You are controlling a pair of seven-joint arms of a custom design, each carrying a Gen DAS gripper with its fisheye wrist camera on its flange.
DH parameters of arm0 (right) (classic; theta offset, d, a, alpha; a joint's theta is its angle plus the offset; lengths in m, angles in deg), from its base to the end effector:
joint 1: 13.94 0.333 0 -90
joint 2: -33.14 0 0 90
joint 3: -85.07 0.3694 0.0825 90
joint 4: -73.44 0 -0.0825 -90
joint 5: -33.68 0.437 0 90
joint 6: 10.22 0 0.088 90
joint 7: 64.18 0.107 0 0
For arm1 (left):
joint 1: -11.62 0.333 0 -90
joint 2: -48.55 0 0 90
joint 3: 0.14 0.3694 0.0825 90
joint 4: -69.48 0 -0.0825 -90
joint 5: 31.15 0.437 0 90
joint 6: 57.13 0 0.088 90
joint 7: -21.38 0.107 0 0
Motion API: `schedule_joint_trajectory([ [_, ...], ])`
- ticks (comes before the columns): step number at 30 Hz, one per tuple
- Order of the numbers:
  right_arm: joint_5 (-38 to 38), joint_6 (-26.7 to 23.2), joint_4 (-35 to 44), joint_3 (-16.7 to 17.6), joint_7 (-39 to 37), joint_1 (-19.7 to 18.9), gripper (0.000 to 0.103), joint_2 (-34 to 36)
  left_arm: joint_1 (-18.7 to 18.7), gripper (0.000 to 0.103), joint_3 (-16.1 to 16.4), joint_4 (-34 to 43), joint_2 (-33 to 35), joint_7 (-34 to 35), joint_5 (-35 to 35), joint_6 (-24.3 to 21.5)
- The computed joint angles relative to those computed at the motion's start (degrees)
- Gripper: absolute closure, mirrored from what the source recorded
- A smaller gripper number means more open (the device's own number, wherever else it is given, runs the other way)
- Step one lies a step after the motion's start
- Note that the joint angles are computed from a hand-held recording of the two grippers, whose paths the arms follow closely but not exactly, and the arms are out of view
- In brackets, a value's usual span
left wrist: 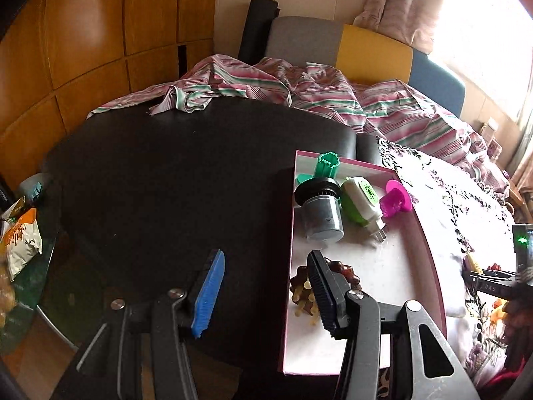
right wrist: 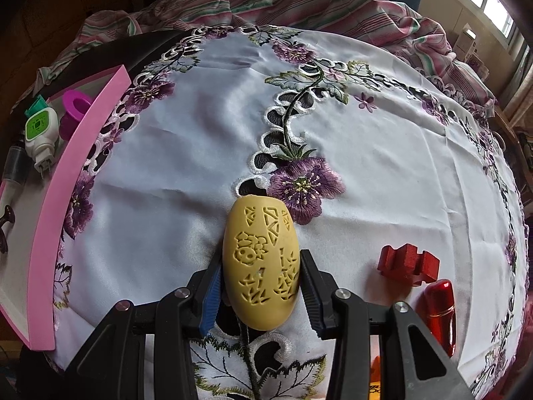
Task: Organize rigid objects
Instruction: 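Lift the yellow egg with the right gripper and carry it toward the tray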
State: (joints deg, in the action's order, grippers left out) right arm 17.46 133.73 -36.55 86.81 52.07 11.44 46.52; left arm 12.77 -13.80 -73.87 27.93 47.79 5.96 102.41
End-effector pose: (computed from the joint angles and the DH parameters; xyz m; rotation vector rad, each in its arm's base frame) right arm 0.6189 0.3181 0.4324 -2.2046 1.7800 -0.4323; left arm 0.4722 -0.1390 0.4929 -2.0424 1.4480 -0.6787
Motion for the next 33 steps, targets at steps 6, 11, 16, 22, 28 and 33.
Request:
schedule_joint_trajectory([
  [6, -1.8, -0.6, -0.1, -0.5, 4.8, 0.8, 0.06, -0.2, -0.4, 0.05, 0.3, -0.5, -0.3, 0.3, -0.7, -0.1],
  [11, -0.7, -0.3, -0.1, 0.1, 6.8, 0.5, 0.061, -0.8, -0.2, 0.05, 0.2, -0.8, -0.5, 0.3, -0.8, -0.1],
  [16, 3.3, 3.1, -0.5, 1.7, 5.0, 0.1, 0.075, -2.1, -0.4, 0.05, 0.4, -1.1, -0.5, 0.6, -1.4, -0.2],
  [22, 3.2, 4.2, 2.5, 2.5, 1.7, 2.1, 0.084, -1.3, -0.6, 0.05, 0.7, -1.2, -0.2, 1.3, -2.1, 0.1],
  [28, 9.0, 3.6, 3.5, 2.1, 0.1, 0.9, 0.085, -0.6, -0.4, 0.05, 0.7, -1.0, 0.1, 1.8, -2.7, 0.8],
  [33, 16.3, 4.8, 4.4, 2.7, -2.3, -1.2, 0.059, 0.4, -1.0, 0.05, 1.0, -0.8, 0.6, 2.6, -3.8, 1.1],
])
